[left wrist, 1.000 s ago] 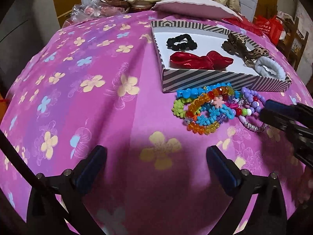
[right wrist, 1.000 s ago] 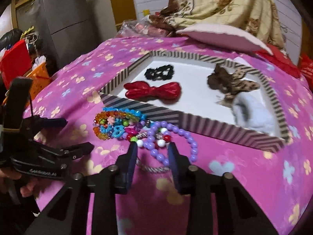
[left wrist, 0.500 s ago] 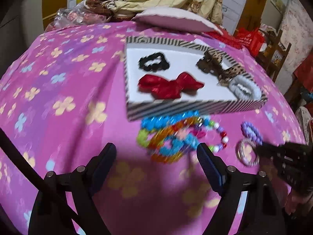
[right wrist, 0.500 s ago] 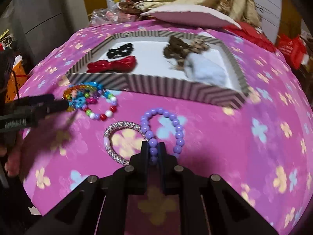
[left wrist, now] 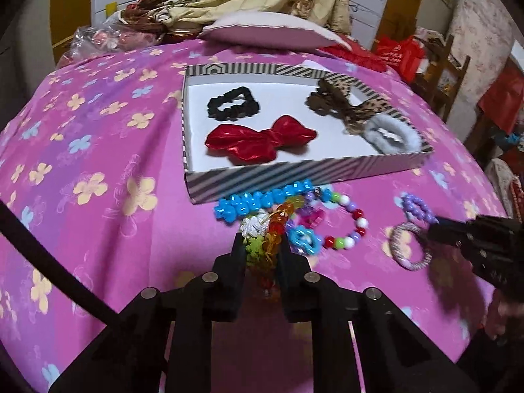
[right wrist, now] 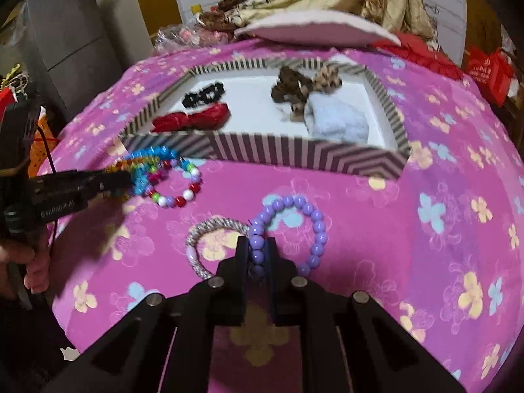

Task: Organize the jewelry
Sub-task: 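Grasp and lift a multicolour bead bracelet with the left tool while the right lifts the purple bracelet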

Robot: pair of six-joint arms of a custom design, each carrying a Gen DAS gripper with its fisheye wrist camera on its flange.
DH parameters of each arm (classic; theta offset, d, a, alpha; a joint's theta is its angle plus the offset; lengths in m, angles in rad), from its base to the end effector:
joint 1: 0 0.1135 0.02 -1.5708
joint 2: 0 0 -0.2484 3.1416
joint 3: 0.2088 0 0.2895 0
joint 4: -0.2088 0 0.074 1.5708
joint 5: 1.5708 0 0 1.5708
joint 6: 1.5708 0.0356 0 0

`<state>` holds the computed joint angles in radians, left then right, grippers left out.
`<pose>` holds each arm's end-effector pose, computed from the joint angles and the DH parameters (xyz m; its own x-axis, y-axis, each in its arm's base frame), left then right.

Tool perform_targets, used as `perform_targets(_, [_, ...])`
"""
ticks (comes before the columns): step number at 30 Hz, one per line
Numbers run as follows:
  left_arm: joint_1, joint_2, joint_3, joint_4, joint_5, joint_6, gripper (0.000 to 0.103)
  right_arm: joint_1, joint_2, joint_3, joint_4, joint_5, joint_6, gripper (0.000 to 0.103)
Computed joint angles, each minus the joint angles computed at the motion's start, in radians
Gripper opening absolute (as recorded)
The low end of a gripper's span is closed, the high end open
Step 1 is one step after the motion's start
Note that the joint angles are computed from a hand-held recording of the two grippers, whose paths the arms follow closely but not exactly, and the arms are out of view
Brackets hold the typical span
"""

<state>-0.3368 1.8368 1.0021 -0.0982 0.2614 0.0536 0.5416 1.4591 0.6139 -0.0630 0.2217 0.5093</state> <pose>0.3598 -0.1357 0.0965 -0.7322 0.3112 -0.6058 0.5045 0.8454 -0.1754 0.2543 0.1438 0.1026 -0.7785 0.0867 -0.6216 -0.0085 0.9889 0.1486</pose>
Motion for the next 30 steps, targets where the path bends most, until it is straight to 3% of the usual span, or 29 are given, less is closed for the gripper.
perform_targets(4, [0.038, -0.04, -0.028, -0.006, 0.076, -0.003, 0.0, -0.021, -0.036, -0.027, 0.014, -0.013, 0.025, 0.009])
perform_targets(12, [0.077, -0.009, -0.012, -0.046, 0.019, -0.006, 0.003, -0.022, -0.002, -0.013, 0.004, -0.021, 0.029, 0.009])
perform_targets(15, [0.077, -0.011, -0.021, -0.044, -0.018, 0.005, 0.012, -0.024, -0.008, -0.019, 0.011, -0.02, 0.034, 0.009])
perform_targets(19, [0.077, -0.006, -0.017, -0.043, -0.062, 0.004, 0.017, -0.025, -0.001, -0.014, 0.006, -0.025, 0.034, 0.009])
perform_targets(24, [0.054, -0.022, -0.036, -0.021, -0.044, 0.053, 0.016, -0.026, 0.004, -0.012, 0.003, -0.028, 0.037, 0.009])
perform_targets(27, [0.041, -0.041, -0.057, -0.001, -0.063, 0.069, 0.0, -0.025, 0.002, -0.013, 0.003, -0.029, 0.038, 0.009])
perform_targets(30, [0.065, -0.073, -0.077, 0.005, -0.02, 0.054, 0.0, -0.027, -0.004, -0.017, 0.006, -0.028, 0.04, 0.009])
